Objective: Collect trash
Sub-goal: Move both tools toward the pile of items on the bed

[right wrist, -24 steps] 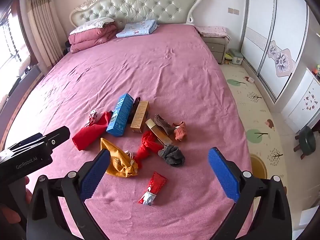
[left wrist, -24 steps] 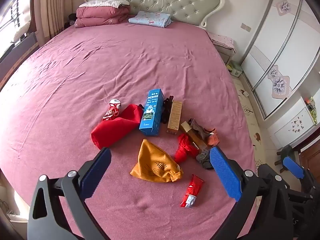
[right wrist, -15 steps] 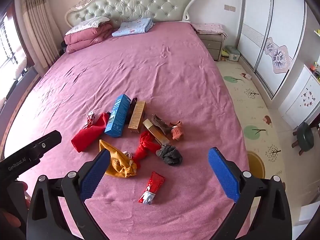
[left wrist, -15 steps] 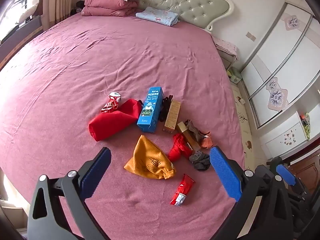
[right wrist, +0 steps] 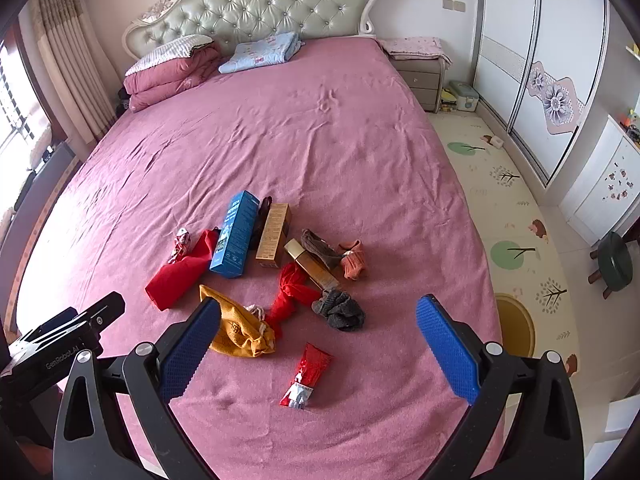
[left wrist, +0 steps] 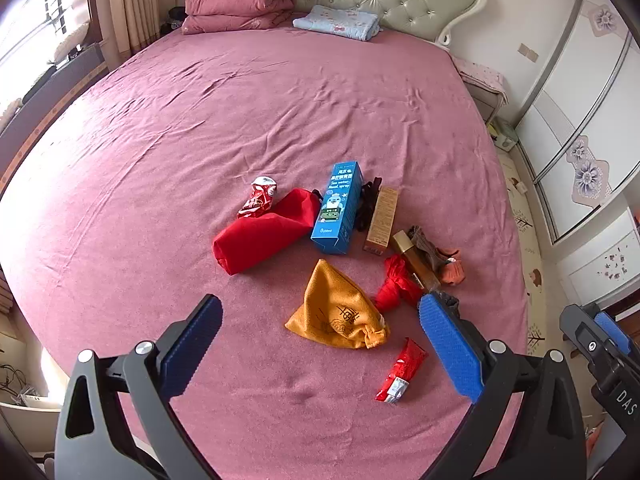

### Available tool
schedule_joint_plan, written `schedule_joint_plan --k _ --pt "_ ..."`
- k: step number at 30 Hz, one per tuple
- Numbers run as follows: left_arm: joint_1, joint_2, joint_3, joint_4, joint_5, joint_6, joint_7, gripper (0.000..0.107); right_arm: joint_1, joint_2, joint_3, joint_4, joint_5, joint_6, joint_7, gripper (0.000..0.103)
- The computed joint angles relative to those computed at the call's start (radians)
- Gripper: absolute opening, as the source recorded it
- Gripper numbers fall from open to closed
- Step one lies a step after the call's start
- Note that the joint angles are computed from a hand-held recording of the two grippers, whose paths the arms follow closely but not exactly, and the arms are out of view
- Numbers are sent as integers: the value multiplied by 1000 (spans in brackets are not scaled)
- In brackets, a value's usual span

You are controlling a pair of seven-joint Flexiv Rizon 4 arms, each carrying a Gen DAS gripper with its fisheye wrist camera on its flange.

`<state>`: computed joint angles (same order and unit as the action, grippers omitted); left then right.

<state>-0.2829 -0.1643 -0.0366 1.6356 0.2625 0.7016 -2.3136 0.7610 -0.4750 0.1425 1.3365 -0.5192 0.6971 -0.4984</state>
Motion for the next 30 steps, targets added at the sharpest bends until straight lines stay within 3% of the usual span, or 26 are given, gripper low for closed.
schedule_joint_plan --k 11,30 --pt "-6 -8 -13 7 -48 30 95 99 3 12 -3 27 -27 34 -9 94" --pt "4 -15 -17 27 -173 12 138 99 -9 12 11 24 8 12 -12 94"
